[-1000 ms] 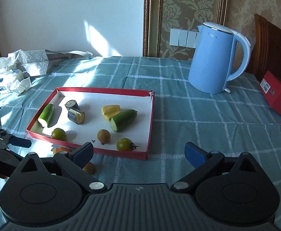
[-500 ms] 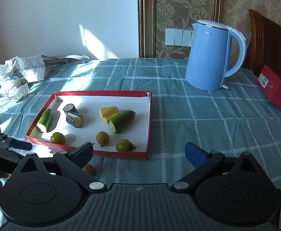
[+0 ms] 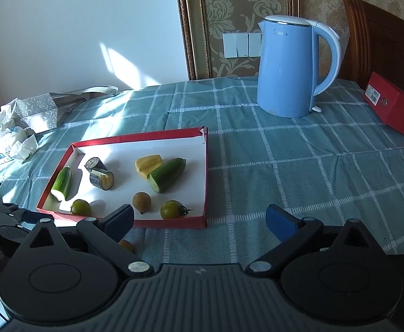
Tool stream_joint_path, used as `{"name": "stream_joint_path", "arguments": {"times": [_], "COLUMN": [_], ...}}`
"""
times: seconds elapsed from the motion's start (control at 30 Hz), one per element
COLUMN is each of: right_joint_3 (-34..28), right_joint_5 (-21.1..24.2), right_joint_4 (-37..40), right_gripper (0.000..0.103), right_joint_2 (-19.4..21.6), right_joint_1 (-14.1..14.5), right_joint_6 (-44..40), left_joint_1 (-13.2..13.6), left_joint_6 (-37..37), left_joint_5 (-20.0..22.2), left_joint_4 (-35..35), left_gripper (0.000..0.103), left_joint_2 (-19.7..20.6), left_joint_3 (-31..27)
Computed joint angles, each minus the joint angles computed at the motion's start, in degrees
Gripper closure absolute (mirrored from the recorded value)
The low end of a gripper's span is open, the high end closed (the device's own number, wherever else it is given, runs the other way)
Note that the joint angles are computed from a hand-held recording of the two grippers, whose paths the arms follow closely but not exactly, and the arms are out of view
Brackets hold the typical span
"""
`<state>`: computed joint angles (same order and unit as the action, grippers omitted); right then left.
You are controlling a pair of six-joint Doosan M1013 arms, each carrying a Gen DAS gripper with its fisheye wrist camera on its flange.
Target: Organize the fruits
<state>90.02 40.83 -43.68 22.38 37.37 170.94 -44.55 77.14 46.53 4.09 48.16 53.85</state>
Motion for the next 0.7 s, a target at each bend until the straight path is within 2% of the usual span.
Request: {"name": "stream_joint_path", "arguments": {"times": [0.07,0.2,0.27,0.5,0.7], "right_joint_3": [-0.1,-0.2,-0.2,-0.3,-0.4], "right_joint_5": [0.1,0.0,0.1,0.0,0.3], "right_joint_4": [0.5,2.5,3.4,3.2,3.9], "right_gripper": [0.001,0.001,0.001,0.001,0.001], "right_joint_2": [0.1,0.2,0.2,0.3,0.4], "right_joint_1": [0.1,0.0,-0.1,0.1,0.1], "right_joint_6": [-0.6,-2.3,-2.8,-4.0,-5.3], "left_joint_1": [-0.2,-0.9,-1.1,-2.0,-1.1], "left_joint_6": [-1.1,-3.8,-4.4,-5.1,-3.1], "left_joint_5": [1.2,0.8,0.0,1.4,2.0], "left_joint_4": [2.0,7.1,7.8,12.4,5.5], "left_gripper": [0.0,0.0,0.0,0.0,0.0], "left_joint_2": [0.4,0.0,-0.2,0.6,1.6], "left_joint_3": [-0.6,0.0,0.3,-0.7,-2.5]}}
